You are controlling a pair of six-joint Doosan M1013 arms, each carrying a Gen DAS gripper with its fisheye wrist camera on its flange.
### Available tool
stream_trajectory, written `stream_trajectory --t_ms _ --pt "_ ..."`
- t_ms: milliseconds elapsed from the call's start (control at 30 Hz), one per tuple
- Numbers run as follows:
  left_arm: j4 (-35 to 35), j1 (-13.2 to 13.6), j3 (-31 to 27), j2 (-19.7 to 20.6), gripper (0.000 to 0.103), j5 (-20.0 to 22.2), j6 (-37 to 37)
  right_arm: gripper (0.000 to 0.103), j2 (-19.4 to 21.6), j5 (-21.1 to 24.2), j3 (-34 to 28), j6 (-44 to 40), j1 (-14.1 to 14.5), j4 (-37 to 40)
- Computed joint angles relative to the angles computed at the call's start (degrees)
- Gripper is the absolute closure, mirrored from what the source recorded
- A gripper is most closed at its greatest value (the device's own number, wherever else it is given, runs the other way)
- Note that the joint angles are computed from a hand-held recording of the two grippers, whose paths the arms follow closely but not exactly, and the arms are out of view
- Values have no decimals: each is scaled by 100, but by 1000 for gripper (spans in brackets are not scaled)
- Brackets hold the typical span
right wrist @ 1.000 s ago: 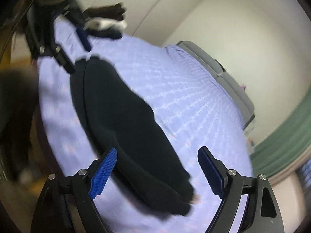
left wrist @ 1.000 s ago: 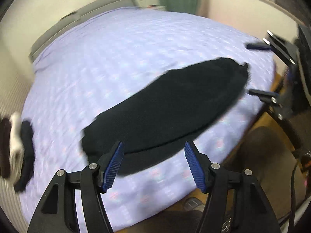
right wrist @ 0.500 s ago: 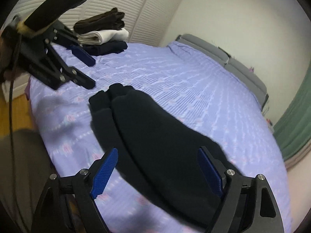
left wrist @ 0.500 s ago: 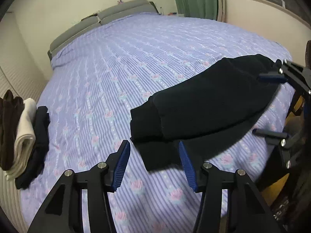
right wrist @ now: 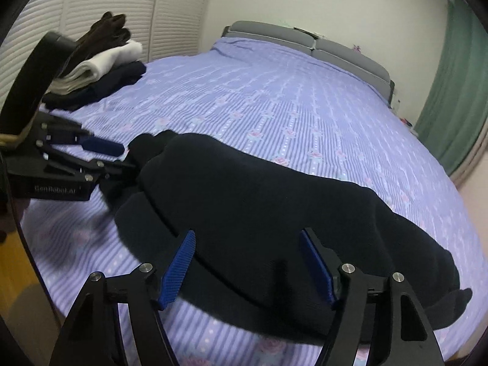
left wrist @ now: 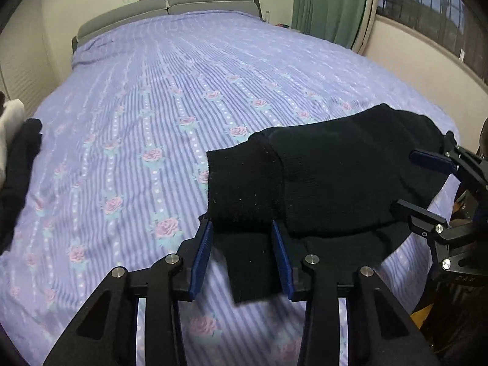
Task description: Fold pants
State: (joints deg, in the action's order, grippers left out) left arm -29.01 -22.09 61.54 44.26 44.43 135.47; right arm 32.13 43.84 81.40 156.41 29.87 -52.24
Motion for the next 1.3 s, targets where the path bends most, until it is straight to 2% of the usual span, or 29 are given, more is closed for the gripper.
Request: stream_trajectory --t_ms 100,300,467,533,567,600,667,733,867,1033,1300 --pt "-29 4 -128 95 68 120 -76 33 39 7 -64 54 -36 109" --pt "-280 92 -182 102 69 37 -113 33 87 9 -160 22 -58 259" --pt "-370 118 -515 300 68 524 -147 33 79 -51 -157 149 -47 147" --pt "-222 85 -532 318 73 484 -207 33 76 -70 -161 216 -54 126" --pt "-171 81 -537 322 85 486 -274 33 76 -60 -172 219 -59 142" --pt "-44 68 -518 312 91 414 -408 33 76 -50 -178 224 -62 150" --pt "-77 83 -488 300 96 404 -497 36 75 -32 -185 232 -60 158" --pt "-52 68 -305 199 97 214 -490 45 86 -19 -185 222 -58 207" --pt "195 -13 148 -74 97 -313 -452 55 88 -19 -171 275 -74 426" --pt "-7 47 415 -298 97 -469 -518 56 26 -124 -75 436 -65 506" --pt "-380 162 760 -671 97 -424 -425 56 -188 -181 106 798 27 89"
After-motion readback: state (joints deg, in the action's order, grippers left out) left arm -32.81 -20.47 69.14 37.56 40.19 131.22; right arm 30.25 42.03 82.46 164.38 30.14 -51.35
